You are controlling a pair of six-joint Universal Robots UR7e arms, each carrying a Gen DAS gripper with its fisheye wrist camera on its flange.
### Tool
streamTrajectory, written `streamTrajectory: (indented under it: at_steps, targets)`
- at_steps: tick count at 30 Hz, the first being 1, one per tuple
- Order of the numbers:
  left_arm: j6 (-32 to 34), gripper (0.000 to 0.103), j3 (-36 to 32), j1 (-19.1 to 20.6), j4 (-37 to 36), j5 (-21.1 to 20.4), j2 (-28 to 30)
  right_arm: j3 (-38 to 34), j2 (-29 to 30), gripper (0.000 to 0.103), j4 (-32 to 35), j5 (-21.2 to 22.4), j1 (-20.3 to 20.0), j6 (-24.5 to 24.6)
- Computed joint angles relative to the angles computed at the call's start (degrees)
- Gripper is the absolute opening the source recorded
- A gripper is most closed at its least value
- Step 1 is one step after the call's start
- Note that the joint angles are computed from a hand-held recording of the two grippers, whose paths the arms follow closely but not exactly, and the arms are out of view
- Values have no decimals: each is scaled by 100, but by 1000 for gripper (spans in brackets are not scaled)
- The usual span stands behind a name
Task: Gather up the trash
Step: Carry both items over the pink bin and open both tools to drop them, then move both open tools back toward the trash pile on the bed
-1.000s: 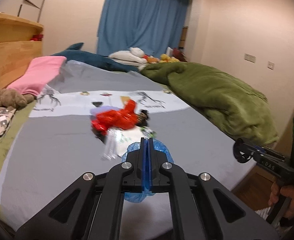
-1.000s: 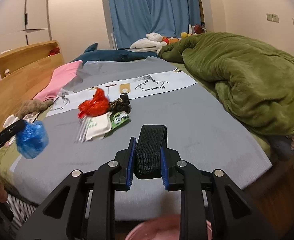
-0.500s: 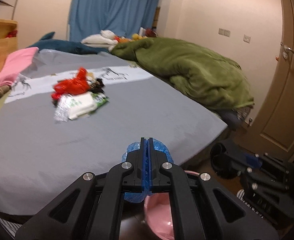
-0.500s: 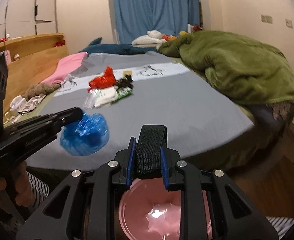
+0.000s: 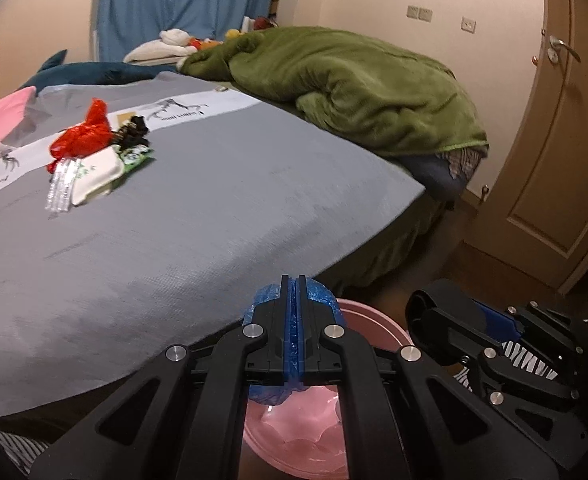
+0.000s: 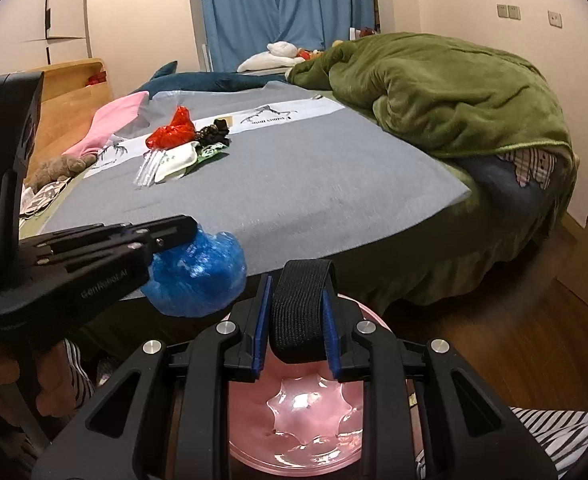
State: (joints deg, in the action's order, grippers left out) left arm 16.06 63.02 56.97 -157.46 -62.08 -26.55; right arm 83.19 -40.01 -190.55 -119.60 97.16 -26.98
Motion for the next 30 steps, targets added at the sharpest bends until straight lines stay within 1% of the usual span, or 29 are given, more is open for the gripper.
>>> streamTrajectory:
  at_steps: [5,10,17,18,19,20,21,22,23,24,25,27,29,30]
  targets:
    - [-45,2,-189,8,262,-14,163,62,-50,25,158,-24,-110,202]
    - [-83,2,-293,29,474,1,265,22,-42,25,483,-52,-225,454]
    - [-194,2,-467,76,764,-21,396,-6,-34,26,632,-48,-290,524]
    - [-214,3,-488,75,813,2,411,-14,-34,27,664,-47,-298,556]
    - [-236,9,-492,77,822,8,417,-28,-19,30,658,-83,-299,564]
    - [-265,15,-500,81,843,-1,423,-40,-6,37,628,-116,-300,561]
    - [-297,36,-510,76,840,29,432,-40,-2,41,595,-130,-300,565]
    - [-329,60,-505,58,768,148,445,-33,-4,46,559,-127,-305,585]
    - [-347,66,-458,45,611,243,442,-22,-14,49,552,-114,-310,604]
    - [-356,72,-426,39,499,279,437,-17,-18,50,532,-113,-312,610]
    - [-376,78,-424,43,476,275,428,-16,-10,54,486,-143,-306,591]
    - [-439,85,-466,43,541,333,433,-32,8,58,448,-167,-300,580]
    - [-430,86,-468,36,477,443,440,-40,5,65,465,-165,-301,608]
    - [-431,89,-502,30,499,512,458,-48,13,67,440,-184,-293,613]
